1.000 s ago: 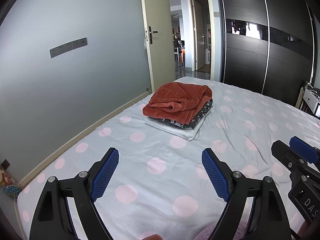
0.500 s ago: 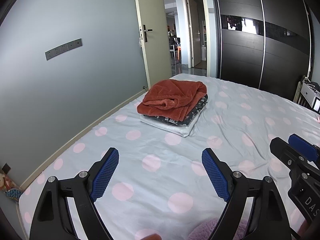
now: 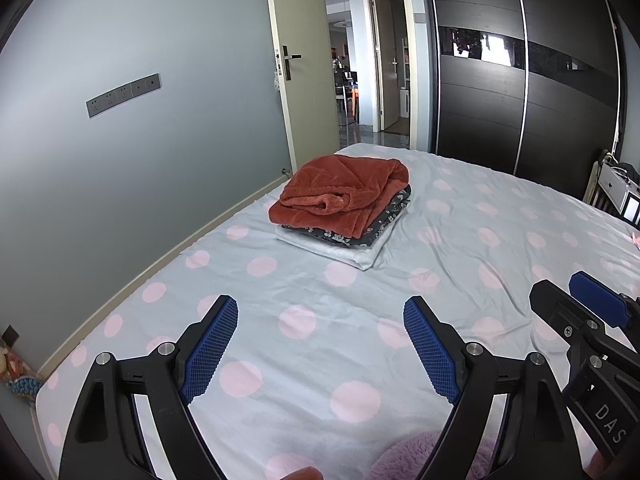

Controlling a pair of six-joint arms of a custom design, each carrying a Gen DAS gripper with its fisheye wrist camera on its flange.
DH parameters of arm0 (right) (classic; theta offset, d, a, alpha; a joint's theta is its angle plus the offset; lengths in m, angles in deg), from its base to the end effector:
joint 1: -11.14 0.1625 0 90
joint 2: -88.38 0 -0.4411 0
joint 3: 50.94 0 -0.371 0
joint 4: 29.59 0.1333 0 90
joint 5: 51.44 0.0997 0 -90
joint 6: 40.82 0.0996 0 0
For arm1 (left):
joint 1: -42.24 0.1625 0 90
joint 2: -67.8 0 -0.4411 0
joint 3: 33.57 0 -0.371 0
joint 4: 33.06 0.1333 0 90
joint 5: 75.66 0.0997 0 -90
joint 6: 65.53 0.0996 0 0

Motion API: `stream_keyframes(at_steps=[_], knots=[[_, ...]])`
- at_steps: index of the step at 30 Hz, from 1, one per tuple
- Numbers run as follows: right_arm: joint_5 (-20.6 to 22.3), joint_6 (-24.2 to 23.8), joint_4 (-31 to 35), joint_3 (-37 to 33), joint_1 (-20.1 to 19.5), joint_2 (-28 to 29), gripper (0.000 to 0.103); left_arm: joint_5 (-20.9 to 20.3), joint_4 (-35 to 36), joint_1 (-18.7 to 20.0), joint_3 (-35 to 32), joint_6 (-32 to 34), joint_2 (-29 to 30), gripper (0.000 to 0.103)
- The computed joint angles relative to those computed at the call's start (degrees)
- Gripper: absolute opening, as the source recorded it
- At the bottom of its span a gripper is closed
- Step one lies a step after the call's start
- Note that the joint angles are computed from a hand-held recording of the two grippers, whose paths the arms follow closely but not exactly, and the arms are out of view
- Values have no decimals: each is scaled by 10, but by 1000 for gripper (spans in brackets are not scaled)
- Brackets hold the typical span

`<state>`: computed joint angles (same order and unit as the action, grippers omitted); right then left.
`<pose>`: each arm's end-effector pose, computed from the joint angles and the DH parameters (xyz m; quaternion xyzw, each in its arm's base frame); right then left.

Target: Fold clothes

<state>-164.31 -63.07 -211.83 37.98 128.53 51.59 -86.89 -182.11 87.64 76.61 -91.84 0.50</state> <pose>0.4135 -0.5925 0.1278 0.3248 -0.8642 0.3441 0.1710 -0.2170 -0.5490 0.3261 0.0335 0.7697 -0.4530 0.4487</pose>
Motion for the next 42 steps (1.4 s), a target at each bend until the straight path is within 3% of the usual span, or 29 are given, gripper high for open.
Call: stream_keyframes(at_steps=[42], knots=[[-2,1,-8,18,1,-7,47,1,59,-10,6,-54,-7,86]])
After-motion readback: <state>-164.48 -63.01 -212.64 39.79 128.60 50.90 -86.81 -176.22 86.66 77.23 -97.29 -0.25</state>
